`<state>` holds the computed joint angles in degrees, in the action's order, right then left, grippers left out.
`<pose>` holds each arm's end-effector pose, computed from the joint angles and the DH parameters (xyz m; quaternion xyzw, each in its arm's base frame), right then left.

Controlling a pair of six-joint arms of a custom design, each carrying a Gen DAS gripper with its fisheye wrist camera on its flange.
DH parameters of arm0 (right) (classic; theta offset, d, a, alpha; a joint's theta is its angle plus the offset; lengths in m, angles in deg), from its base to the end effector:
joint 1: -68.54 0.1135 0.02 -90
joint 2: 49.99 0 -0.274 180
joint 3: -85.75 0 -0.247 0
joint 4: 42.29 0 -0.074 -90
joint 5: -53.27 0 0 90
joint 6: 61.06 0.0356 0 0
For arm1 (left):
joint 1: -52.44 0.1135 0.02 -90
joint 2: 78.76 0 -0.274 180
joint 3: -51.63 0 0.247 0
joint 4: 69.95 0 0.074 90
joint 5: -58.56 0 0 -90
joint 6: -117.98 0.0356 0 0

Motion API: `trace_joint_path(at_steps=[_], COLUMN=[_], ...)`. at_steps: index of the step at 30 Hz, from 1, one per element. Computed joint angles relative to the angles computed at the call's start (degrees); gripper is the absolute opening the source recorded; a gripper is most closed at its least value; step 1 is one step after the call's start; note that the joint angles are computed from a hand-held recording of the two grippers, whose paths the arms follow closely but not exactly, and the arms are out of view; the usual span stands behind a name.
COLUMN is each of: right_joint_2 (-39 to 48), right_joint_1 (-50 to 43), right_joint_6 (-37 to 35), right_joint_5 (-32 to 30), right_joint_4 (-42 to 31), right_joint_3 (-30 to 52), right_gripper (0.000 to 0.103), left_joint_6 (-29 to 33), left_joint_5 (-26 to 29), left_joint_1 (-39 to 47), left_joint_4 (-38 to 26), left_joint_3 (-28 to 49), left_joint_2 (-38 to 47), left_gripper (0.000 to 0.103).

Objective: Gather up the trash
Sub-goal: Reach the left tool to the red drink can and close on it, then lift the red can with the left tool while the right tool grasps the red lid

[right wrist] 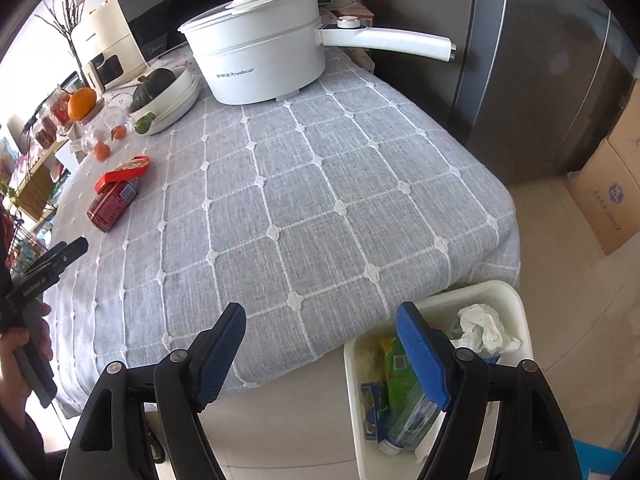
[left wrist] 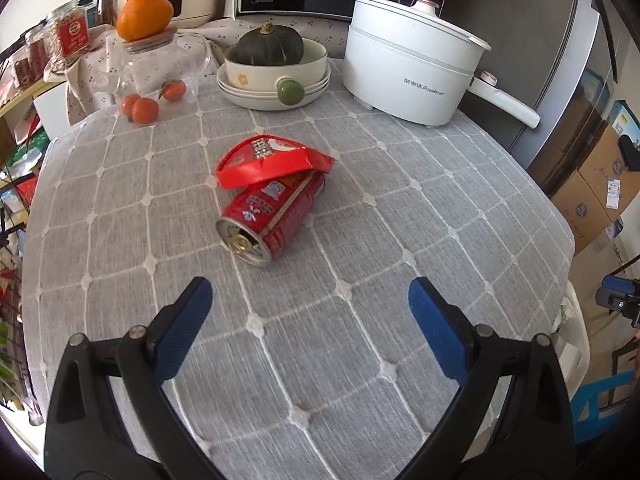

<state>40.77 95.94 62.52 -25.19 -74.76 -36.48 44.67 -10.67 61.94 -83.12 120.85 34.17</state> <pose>0.2483 0.1207 0.1539 0.0737 0.9696 0.0226 0.2320 0.3610 0.0476 0.1053 0.1104 0.9377 -0.1048 0.3122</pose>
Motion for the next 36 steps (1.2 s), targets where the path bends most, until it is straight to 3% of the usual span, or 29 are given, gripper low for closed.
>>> trace_joint_path(at_steps=[5,10,12,16,26,34,36], right_joint_2=[3.15,6.66,7.31,7.53,9.36,15.5,19.12], right_joint_1=[-0.81,-1.65,-1.94,-1.42,4.46,10.64,13.47], right_joint_6=[-0.87,-1.48,-1.33,-0.73,0.47,2.25,0.58], right_joint_5=[0.0,0.47,0.17,0.19,2.37,1.98,4.5], right_joint_4=[0.5,0.62,0.73,1.07,0.17,4.21,5.75], right_joint_3=[1.82,2.97,2.91,2.95,5.43,11.38,14.91], right_gripper=[0.079,0.079,0.079,0.079,0.079,0.079,0.079], left_joint_6=[1.78,2.24,1.96,0.84,10.11,9.44,8.03], left_joint_5=[-0.37,1.0,0.68,2.3,4.0,10.04,10.46], left_joint_1=[0.14,-0.09,-0.27,0.07,3.8,16.67,18.43], left_joint_4=[-1.57,-3.86,-4.66,-6.16,-11.99,-14.48,-13.45], left_joint_3=[8.75,14.69,14.96,11.94,-3.79,-5.08,-4.27], left_joint_2=[7.44,12.25,12.37,9.83,-4.74,-8.52,-7.63], left_gripper=[0.098,0.082,0.057,0.056,0.056,0.056,0.056])
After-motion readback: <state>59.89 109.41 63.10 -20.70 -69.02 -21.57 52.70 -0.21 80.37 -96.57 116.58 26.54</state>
